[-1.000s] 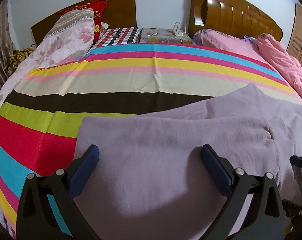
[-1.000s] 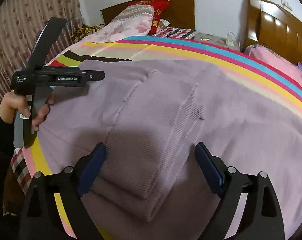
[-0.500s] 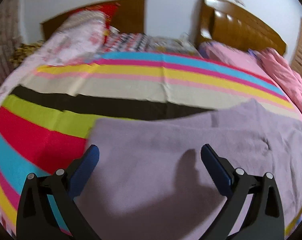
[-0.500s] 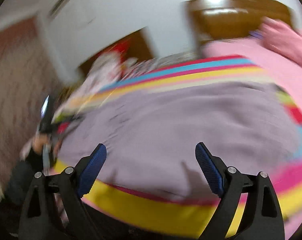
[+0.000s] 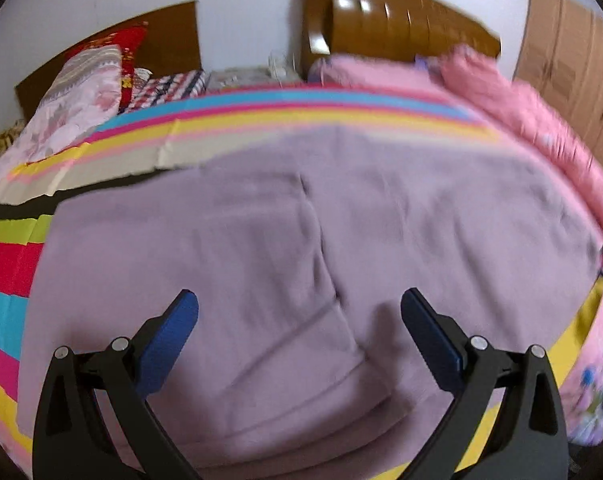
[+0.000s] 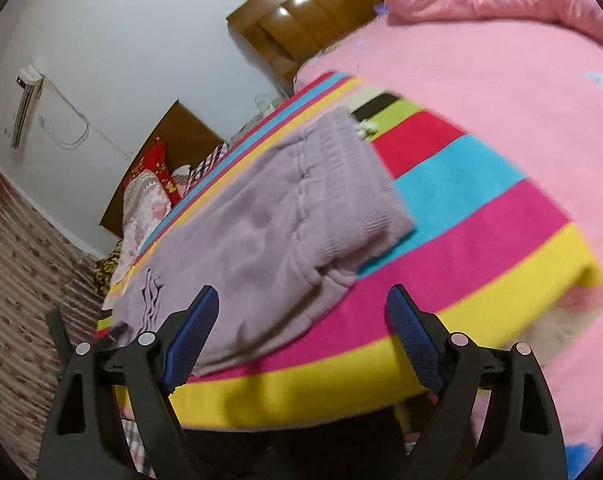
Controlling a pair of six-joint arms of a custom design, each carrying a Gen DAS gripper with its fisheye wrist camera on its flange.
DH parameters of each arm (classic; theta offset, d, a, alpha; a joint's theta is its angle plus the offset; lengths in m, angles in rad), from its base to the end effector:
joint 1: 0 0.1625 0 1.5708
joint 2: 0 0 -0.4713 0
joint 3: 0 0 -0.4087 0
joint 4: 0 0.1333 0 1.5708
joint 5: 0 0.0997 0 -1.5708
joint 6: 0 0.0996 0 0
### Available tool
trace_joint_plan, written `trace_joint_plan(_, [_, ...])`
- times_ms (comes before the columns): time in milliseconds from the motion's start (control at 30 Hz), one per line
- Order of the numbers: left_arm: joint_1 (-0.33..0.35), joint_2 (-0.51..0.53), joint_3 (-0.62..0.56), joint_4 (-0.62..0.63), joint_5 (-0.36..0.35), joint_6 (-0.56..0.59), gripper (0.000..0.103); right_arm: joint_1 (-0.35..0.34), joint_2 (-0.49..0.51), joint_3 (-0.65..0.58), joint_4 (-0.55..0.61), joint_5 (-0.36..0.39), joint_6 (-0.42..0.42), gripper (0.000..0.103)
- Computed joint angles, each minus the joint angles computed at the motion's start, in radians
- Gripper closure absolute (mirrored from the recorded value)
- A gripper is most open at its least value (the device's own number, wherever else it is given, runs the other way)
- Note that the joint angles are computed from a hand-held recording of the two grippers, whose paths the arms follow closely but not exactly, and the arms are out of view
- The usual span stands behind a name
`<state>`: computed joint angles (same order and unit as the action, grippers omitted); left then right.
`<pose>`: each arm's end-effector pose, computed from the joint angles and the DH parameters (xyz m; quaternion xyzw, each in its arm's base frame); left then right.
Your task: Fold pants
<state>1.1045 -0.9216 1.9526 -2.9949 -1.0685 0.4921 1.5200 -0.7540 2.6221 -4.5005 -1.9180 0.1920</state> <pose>-0.1171 -0.6358 0.1449 0.3949 0.8654 -0.1860 0.2461 0.0813 -0.3588 0.1358 -0.1897 -0.8326 0.5079 0.1134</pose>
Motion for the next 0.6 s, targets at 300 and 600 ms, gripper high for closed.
trace_joint_plan(300, [0.026,0.005,-0.007,0.001,-0.041,0.024,0.001,0.109,-0.064,-0.102,0.3,-0.21,0.023,0.023])
trace_joint_plan(600, [0.031,-0.003,-0.005,0.003,-0.053,0.029,0.001,0.117,-0.07,-0.124,0.327,-0.293,0.079,0.025])
